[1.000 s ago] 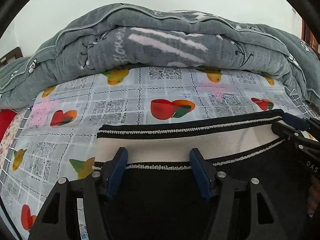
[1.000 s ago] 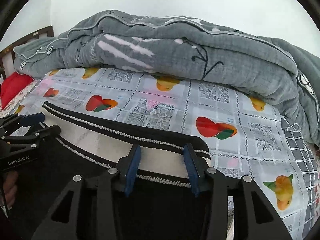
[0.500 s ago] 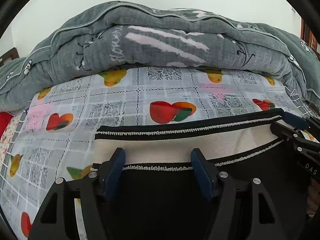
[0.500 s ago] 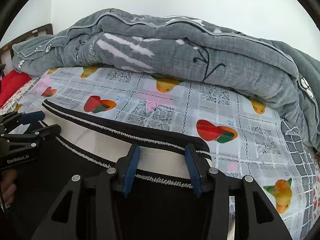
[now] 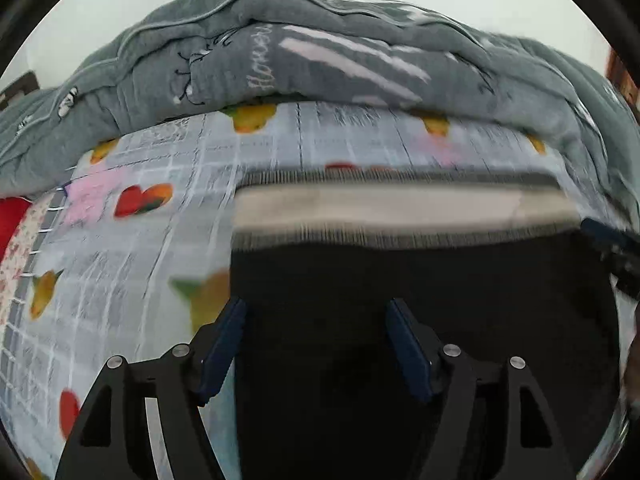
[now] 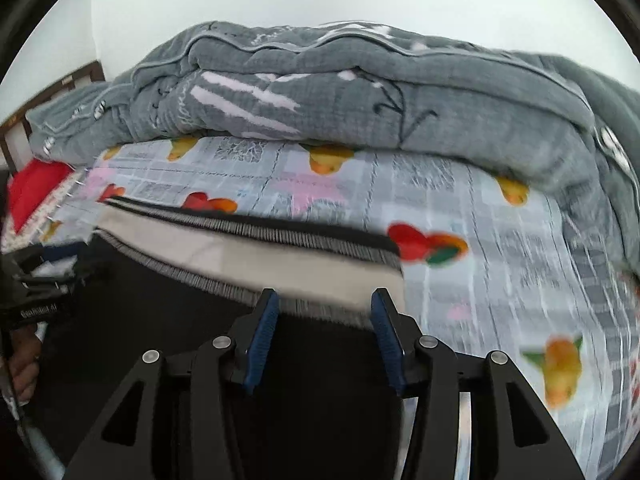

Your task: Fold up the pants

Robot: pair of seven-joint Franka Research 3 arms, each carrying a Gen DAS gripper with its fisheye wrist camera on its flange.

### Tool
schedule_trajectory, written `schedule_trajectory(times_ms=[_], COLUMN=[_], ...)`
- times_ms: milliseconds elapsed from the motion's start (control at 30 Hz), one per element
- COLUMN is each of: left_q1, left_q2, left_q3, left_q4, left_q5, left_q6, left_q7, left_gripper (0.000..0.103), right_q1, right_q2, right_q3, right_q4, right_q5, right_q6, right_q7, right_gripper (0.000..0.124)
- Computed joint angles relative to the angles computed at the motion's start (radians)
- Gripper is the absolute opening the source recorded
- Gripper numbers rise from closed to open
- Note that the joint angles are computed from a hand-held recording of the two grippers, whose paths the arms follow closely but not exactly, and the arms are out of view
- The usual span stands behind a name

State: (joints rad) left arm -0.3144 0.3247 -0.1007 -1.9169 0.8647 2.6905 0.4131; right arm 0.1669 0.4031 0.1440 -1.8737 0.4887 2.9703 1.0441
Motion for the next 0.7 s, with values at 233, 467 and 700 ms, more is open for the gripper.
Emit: schedule_trajectory(times_ms=[233, 467, 700], left_q1=[-0.057, -0.010, -0.001], left_q2=[-0.188, -0.323, -0.365], left_q3=[-0.025, -0.121, -0.163], left_q4=[-0.248, -0.422, -0.468], left_q5=[0.332, 0.351, 0.097], left_q6=[0.002, -0.008, -0.052], left_q7=[-0.320, -0.500, -0.414], left_gripper=[0.070, 0.070, 0.072], right_q1=[-0.102, -0.203, -0.139], right_q2=[-0.193, -0.303, -0.413], right_q3=[0.143, 0.255, 0.170], right_q4=[-0.326, -0.459, -0.552], right_q5=[0.215, 0.648, 0.642], right_q6=[0.181, 0.119, 0.037], right_q7=[-0.223, -0.555, -0.482], right_gripper=[0.048, 0.048, 0.048])
